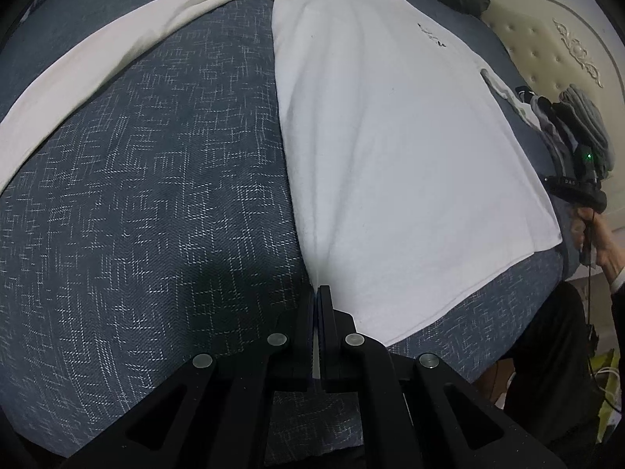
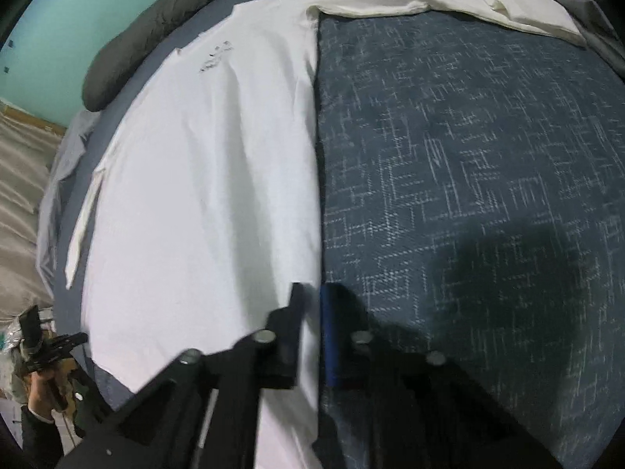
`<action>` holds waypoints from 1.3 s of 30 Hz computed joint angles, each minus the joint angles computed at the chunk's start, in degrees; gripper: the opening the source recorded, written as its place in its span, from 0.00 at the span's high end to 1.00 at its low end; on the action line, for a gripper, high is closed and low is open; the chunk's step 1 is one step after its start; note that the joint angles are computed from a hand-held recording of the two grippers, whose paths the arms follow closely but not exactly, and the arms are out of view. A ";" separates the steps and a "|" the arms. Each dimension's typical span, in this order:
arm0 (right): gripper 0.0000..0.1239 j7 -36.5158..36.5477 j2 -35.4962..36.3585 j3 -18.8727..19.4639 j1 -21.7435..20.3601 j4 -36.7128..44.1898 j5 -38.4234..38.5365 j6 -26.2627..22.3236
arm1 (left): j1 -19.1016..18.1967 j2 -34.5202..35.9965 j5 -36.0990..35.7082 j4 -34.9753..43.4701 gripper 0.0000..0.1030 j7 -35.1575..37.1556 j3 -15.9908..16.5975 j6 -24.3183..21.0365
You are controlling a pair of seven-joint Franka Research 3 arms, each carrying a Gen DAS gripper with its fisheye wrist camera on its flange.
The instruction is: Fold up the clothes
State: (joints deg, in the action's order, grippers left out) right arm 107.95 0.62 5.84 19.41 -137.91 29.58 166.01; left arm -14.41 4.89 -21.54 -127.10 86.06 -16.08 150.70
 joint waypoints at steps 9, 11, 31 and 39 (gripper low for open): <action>0.99 10.11 -3.90 -0.39 -1.74 -4.48 -10.42 2.69 | -0.37 -0.26 0.16 0.11 0.99 -0.58 -0.16 -0.34; 0.99 13.31 -3.21 0.02 -2.13 -3.84 -13.43 1.66 | -0.57 -0.30 0.94 0.25 0.99 -1.27 -0.11 -0.61; 0.75 7.29 -10.85 1.52 -0.30 -6.62 -7.28 -9.57 | 0.03 1.13 -0.01 0.83 0.99 0.47 -0.22 0.29; 0.83 9.52 -10.04 2.39 0.33 -4.86 -14.23 -12.03 | 0.45 -0.13 -1.27 -0.48 0.99 1.64 -0.21 0.33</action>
State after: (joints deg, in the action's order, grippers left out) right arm 117.46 -9.42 8.22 19.74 -142.77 15.35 153.98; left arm -13.95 4.76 -22.82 -127.57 87.70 -16.29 151.03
